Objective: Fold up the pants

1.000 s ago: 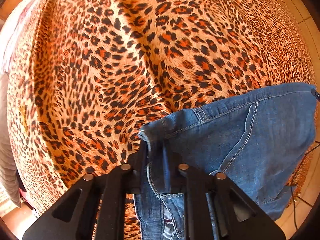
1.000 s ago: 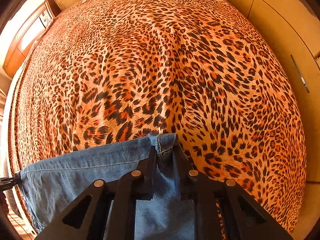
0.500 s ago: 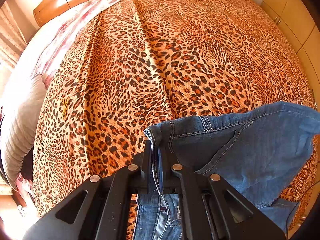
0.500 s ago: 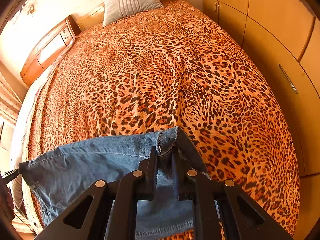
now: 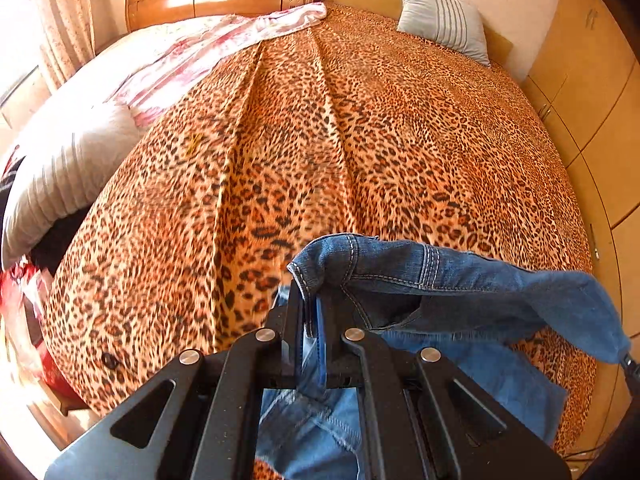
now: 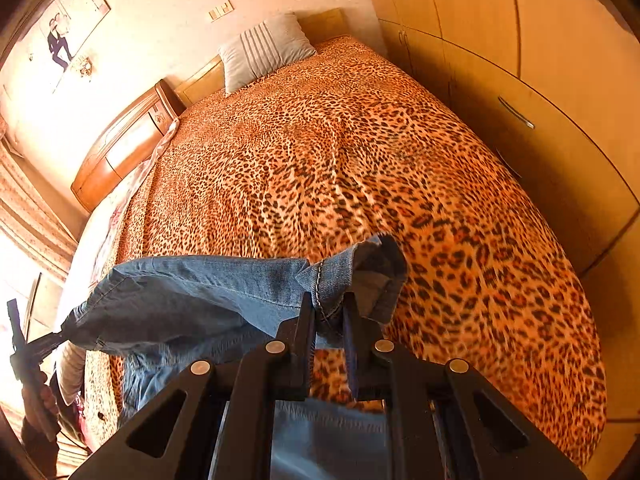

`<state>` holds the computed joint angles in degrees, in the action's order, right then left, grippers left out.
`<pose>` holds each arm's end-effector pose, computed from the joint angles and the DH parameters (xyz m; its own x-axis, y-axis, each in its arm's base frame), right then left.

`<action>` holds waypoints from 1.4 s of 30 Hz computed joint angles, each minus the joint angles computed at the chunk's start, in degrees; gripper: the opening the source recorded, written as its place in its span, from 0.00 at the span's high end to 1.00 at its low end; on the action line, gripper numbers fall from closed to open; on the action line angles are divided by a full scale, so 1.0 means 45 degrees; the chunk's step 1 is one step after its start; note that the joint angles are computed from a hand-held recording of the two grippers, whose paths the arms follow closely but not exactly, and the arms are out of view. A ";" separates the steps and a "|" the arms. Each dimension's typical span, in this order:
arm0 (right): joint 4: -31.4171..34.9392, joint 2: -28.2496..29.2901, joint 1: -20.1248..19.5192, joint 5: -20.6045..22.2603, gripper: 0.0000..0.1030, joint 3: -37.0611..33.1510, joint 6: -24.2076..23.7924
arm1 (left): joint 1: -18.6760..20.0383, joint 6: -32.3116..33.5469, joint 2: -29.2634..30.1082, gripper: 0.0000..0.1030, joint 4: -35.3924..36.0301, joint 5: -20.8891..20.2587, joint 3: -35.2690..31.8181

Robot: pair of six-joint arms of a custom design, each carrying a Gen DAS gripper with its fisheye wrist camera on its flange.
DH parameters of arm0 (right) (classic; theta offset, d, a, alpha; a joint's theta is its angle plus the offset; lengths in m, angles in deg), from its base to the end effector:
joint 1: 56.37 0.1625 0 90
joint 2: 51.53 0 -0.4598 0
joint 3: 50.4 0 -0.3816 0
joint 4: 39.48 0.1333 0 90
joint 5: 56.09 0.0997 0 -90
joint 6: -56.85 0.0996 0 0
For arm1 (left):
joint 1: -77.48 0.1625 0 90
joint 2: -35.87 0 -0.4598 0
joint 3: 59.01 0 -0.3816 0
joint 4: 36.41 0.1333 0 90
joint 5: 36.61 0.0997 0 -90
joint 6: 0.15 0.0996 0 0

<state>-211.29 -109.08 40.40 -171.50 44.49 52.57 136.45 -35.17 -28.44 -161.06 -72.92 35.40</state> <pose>0.1706 -0.6688 0.3247 -0.9235 0.1386 0.3576 -0.1535 0.7210 -0.6757 -0.1436 -0.6530 0.3346 -0.7374 -0.2851 -0.6123 0.1107 0.8433 -0.5259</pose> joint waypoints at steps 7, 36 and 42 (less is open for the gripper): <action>-0.0208 -0.1232 -0.0895 -0.1040 0.86 0.4125 0.1844 | 0.0943 -0.3846 -0.0777 0.97 0.2794 -0.2653 0.1883; -0.2033 -0.0529 -0.2825 0.4228 0.75 0.4354 0.7901 | 0.1330 -0.5070 0.0308 0.76 -0.0029 -0.4426 0.1620; -0.2771 -0.1040 -0.2372 0.4437 0.95 0.4476 0.6761 | 0.0695 -0.3725 -0.0064 0.93 -0.0382 -0.3480 0.1193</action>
